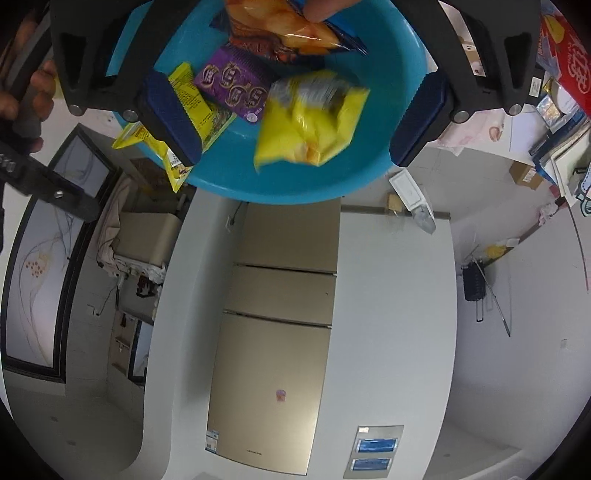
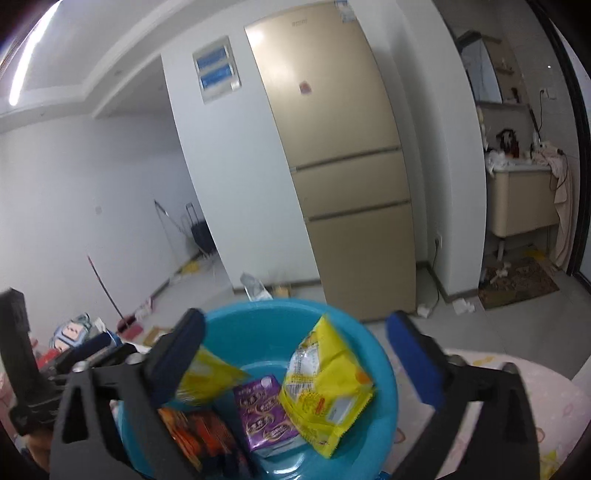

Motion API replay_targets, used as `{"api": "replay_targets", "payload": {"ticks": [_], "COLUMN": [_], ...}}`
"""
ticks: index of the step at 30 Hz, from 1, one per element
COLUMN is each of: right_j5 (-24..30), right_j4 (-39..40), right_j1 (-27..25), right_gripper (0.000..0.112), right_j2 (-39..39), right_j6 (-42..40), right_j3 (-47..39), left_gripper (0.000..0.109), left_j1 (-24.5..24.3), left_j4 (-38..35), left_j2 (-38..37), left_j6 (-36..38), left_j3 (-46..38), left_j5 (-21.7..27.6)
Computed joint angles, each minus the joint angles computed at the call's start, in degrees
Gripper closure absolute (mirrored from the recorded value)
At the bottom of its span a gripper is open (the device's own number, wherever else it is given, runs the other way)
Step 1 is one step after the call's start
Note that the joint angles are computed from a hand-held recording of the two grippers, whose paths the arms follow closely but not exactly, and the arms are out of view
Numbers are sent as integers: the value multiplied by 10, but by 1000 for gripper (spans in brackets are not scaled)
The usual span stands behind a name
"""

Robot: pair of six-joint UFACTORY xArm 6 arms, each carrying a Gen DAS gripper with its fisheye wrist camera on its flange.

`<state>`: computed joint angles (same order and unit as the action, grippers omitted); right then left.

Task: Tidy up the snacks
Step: 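Carry both yellow bags over the blue basin and release them, then withdraw both open tools from above the basin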

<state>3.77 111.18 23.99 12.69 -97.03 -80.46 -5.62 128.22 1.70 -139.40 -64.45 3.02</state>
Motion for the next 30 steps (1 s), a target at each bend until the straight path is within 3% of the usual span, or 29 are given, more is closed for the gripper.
{"api": "replay_targets", "payload": {"ticks": [4,17,21,30], "right_j5": [3,41,47,17], "right_j4": [87,232,236,256], "right_j1": [-1,-7,3,24], "right_gripper": [10,9,9,9], "right_j2": [-34,-152,-182,-268], "right_j6": [-96,-287,-301,-354], "right_j3": [13,79,97,156], "left_gripper": [6,6,6,6], "left_j1": [-3,-25,-35,-83], "left_j4": [-31,-143,-230,-410], "left_j2": [-26,-156,-199,-318], "left_j6": [37,183,277,455], "left_j3": [22,102,132,226], "left_j5": [17,32,34,92]}}
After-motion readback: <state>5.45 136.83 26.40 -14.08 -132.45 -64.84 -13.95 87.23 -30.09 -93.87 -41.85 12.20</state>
